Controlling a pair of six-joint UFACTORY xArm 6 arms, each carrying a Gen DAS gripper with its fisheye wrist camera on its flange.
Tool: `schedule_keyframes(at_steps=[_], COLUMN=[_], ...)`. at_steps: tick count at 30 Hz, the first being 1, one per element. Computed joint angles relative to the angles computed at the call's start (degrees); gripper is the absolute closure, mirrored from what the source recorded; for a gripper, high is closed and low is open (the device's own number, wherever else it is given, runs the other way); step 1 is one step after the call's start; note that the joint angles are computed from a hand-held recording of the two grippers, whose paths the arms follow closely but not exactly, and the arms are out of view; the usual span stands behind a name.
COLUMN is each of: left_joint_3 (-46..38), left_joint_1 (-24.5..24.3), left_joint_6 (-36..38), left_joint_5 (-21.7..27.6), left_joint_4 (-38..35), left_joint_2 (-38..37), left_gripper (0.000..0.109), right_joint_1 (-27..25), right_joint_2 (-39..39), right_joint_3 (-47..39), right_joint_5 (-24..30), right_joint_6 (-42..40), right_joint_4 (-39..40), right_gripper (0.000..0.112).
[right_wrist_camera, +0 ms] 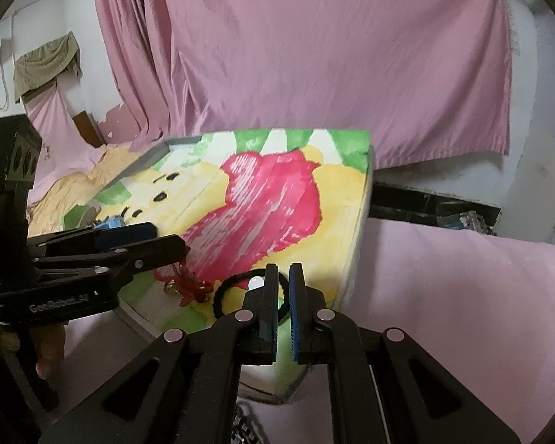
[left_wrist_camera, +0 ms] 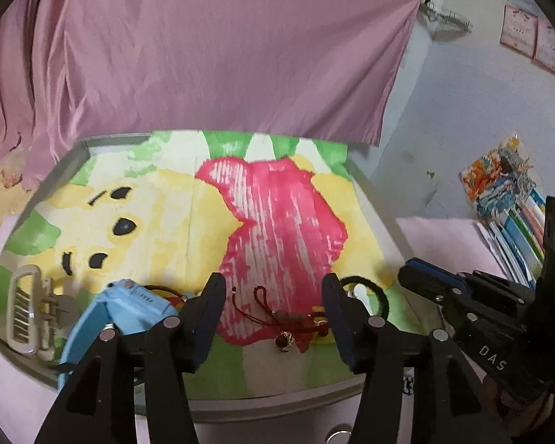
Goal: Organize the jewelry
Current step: 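Open both tools to release the items into the tray and withdraw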
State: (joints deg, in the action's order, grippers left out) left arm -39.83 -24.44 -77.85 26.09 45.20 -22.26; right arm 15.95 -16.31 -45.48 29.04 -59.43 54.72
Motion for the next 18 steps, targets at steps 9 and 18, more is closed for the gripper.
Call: schedule_keyframes(at_steps=[9,18], left_joint_3=[3.0,8.3], left_joint_1=[-5.1,-15.8], left_joint_6=[-15.0,-28.0], left_joint_5=[7.2,20.7], left_joint_4=[14.7,25.6], left_joint_2=[-7.9,-17.4], left_gripper=[0.032,0.008], right_joint_1=[-1.5,-1.8], right_joint_2=[-9.1,-23.1], right_joint_3=[5.9,14.7], right_joint_5=[-1.9,-4.9], right_joint_6=[-7.4,-16.9], right_joint_4=[10.5,22.8], right_gripper=[0.078,0.057])
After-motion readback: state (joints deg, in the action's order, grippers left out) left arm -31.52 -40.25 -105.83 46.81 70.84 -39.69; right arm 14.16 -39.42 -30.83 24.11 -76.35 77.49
